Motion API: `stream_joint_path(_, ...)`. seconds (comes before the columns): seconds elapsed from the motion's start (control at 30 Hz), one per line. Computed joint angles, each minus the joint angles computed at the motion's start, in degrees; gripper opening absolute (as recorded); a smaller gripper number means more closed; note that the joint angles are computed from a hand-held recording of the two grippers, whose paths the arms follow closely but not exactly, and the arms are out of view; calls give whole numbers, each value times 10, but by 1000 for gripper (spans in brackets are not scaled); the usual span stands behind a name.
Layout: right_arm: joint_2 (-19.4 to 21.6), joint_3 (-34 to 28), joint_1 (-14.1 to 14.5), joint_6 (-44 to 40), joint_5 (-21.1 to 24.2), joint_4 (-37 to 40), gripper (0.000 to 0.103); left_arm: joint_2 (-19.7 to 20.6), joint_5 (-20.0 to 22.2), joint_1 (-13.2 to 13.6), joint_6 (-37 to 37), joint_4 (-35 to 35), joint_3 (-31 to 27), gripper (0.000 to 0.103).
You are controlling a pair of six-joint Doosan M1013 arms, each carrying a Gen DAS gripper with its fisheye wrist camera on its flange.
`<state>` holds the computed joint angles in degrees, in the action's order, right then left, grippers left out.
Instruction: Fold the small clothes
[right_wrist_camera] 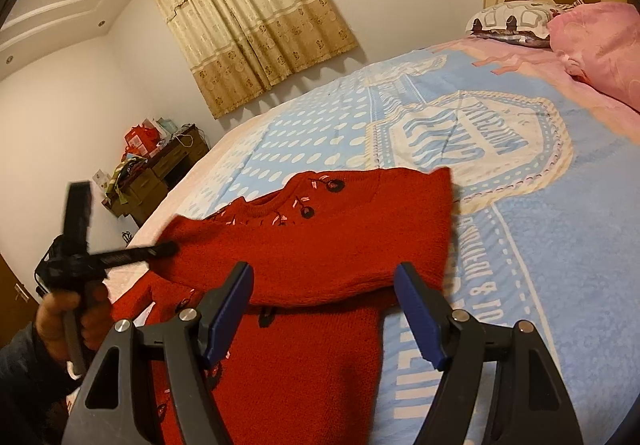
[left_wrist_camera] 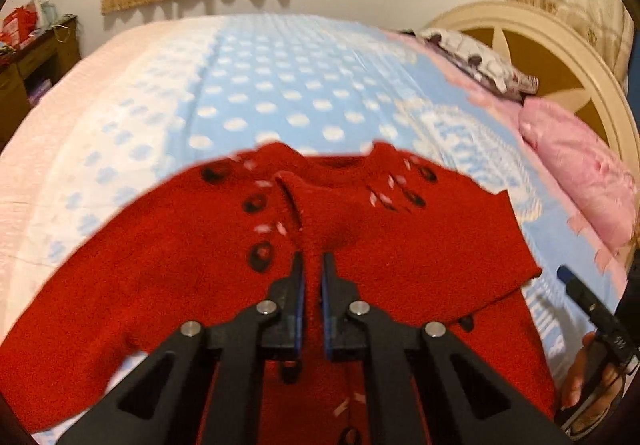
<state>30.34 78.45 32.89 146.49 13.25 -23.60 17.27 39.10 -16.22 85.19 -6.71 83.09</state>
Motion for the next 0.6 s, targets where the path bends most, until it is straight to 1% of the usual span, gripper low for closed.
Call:
stream_joint_path(0.1,0,0,0,7,2,-5,74,-8,-15,5,-23,26,8,7)
stream_joint_path(0.23,0,0,0,8,4,-4,74,-12,-24,15,-41,35,16,7)
stream_joint_path(0.33,1,-2,0,1,8,3,74,-13,-23,20,-63,50,24,7)
stream_joint_path(0.43,2,-4,0,-5,12,10,74,-13,-20,28,-65,40,35,7)
stream_joint_path(0.6,7,-11,-1,-48,26,54,74,-7,-12,30,-88,57,47,7)
